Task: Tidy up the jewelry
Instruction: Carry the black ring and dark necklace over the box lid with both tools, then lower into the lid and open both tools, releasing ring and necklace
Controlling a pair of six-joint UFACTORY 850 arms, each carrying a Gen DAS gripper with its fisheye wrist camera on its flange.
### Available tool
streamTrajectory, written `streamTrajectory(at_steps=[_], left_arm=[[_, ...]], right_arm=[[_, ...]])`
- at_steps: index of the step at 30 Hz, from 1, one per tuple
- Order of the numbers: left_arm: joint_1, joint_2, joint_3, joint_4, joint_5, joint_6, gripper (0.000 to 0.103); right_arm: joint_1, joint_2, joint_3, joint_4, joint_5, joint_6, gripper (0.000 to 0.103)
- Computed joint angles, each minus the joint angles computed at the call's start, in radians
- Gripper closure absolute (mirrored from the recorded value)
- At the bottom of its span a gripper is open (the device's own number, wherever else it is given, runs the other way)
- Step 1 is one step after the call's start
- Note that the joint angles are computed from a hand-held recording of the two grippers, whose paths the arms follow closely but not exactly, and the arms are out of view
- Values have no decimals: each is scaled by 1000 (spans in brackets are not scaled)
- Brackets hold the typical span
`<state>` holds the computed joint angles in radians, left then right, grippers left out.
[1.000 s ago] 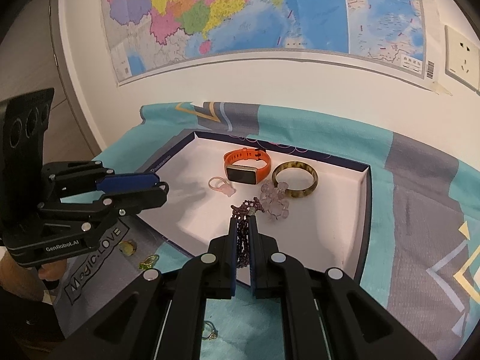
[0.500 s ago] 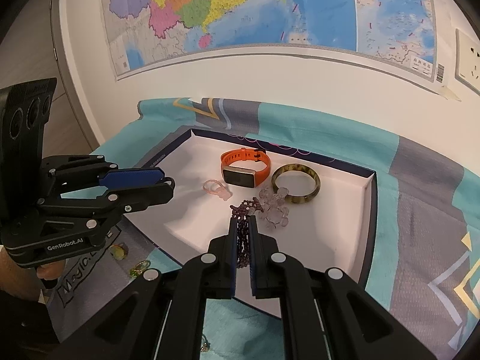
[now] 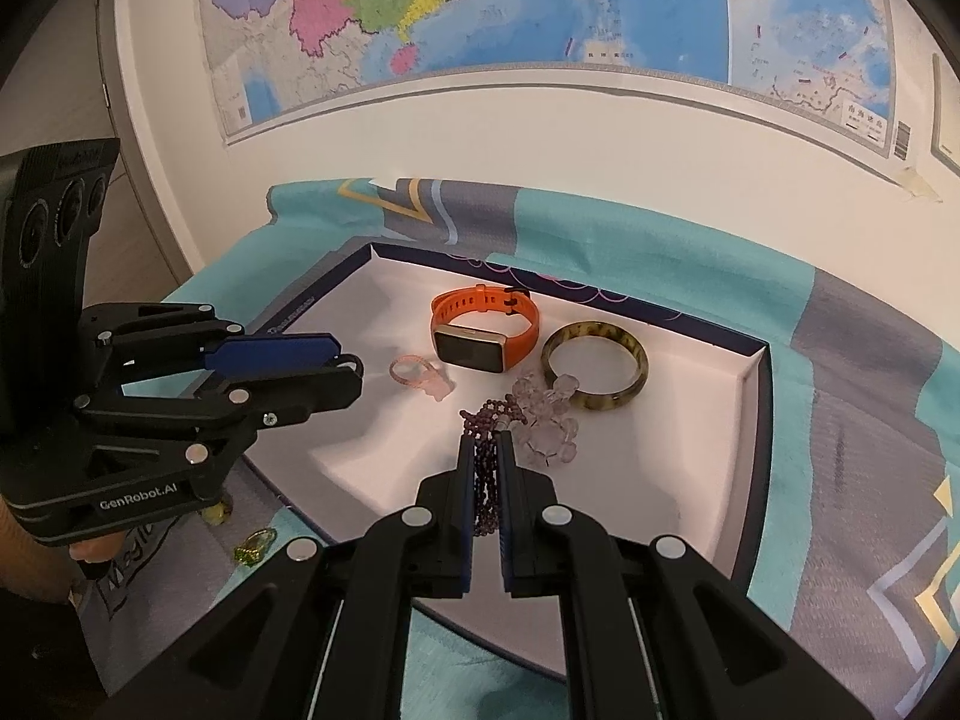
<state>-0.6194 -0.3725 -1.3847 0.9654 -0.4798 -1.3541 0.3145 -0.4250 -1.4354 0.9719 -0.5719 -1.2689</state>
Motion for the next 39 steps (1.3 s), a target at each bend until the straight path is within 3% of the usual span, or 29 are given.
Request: streamTrajectory(at_steps=[19,33,39], left_arm=[[29,-50,-36,-129,19,90,80],[31,-99,-87,-223,-9,185,80],[36,-108,-92,-245,-7,201,77]], right_arm=[[16,-42,-45,-89,0,71,98],[20,-72,-67,-151,18,149,97],[17,-72,-66,-156,30,171,90]])
